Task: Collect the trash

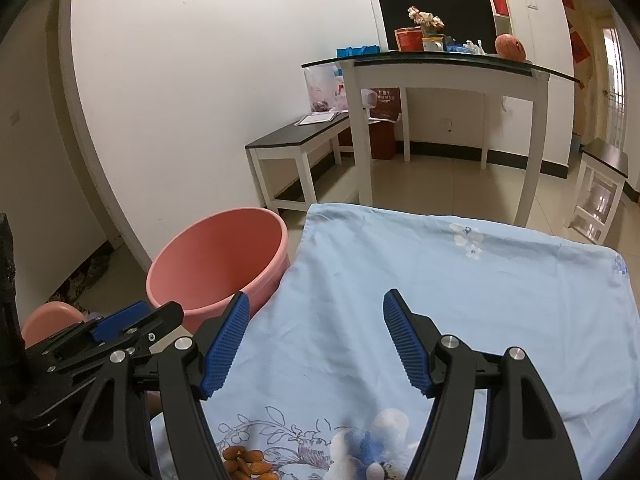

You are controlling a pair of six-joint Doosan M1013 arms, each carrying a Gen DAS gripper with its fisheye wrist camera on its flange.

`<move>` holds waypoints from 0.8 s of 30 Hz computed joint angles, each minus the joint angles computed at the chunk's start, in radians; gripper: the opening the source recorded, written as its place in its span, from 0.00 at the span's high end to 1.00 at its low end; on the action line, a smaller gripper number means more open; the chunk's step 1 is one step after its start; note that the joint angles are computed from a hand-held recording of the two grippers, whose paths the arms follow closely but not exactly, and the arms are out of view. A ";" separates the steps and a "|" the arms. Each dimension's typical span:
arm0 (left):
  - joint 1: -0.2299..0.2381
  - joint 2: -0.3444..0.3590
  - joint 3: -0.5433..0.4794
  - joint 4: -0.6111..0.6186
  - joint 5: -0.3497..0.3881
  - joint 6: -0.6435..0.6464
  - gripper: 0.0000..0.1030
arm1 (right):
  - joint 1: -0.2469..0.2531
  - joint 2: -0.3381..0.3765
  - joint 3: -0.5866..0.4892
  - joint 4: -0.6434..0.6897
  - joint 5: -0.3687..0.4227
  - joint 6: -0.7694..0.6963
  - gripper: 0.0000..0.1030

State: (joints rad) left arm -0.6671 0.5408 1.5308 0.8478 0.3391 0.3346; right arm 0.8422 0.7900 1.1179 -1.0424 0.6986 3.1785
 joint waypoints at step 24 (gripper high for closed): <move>-0.001 0.001 -0.002 -0.005 0.003 0.005 0.55 | 0.000 0.000 0.013 0.007 -0.008 0.007 0.34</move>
State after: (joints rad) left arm -0.6685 0.5417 1.5290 0.8424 0.3420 0.3395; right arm 0.8421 0.7901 1.1308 -1.0358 0.6904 3.1851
